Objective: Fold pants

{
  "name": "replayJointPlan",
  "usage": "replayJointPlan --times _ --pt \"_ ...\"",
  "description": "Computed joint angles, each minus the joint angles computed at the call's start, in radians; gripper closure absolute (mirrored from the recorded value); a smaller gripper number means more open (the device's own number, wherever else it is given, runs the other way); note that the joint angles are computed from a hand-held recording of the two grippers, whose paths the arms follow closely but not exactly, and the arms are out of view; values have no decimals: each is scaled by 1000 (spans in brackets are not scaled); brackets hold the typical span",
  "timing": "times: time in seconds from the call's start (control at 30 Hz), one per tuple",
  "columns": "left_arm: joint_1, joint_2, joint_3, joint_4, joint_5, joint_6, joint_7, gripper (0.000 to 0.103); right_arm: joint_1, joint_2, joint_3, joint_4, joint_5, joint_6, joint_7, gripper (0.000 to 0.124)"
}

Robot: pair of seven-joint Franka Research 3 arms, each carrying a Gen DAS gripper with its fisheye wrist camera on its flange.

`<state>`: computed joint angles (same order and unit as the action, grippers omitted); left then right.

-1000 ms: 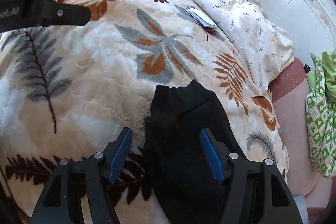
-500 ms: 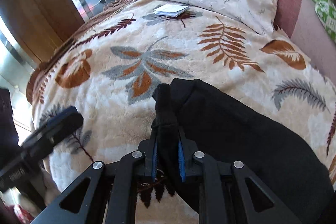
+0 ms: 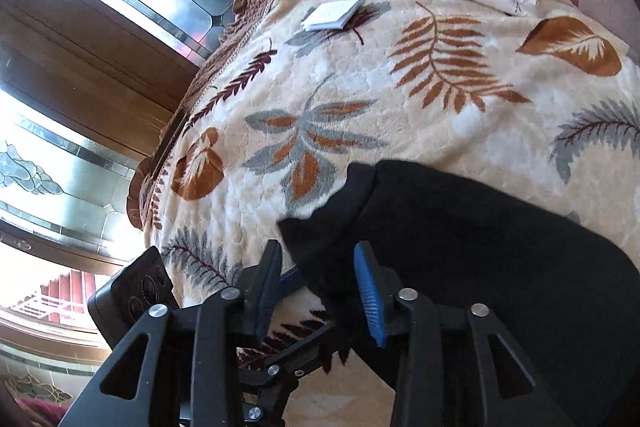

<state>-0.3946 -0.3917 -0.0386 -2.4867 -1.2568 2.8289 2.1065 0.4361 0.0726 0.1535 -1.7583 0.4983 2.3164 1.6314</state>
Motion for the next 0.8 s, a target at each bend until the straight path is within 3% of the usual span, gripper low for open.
replayJointPlan --times 0.03,0.07,0.13,0.27,0.47,0.57,0.8 --pt "-2 7 4 5 -12 -2 6 22 3 0 -2 3 -32 22 14 58" --pt "0 14 2 12 -16 0 3 21 6 5 -4 12 -75 34 34 53" --pt "2 29 -6 29 -26 7 5 19 17 47 -10 74 -200 11 84 53" --pt "11 62 -29 54 -7 25 -18 19 56 201 -26 283 -408 -135 115 53" --pt "0 72 -24 60 -24 36 0 19 111 448 -55 615 -494 -390 43 53" --pt "-3 63 -11 60 -142 19 97 19 145 481 -72 653 -534 -449 9 58" --pt "63 34 -15 51 -364 -102 280 18 161 472 -89 649 -559 -481 22 68"
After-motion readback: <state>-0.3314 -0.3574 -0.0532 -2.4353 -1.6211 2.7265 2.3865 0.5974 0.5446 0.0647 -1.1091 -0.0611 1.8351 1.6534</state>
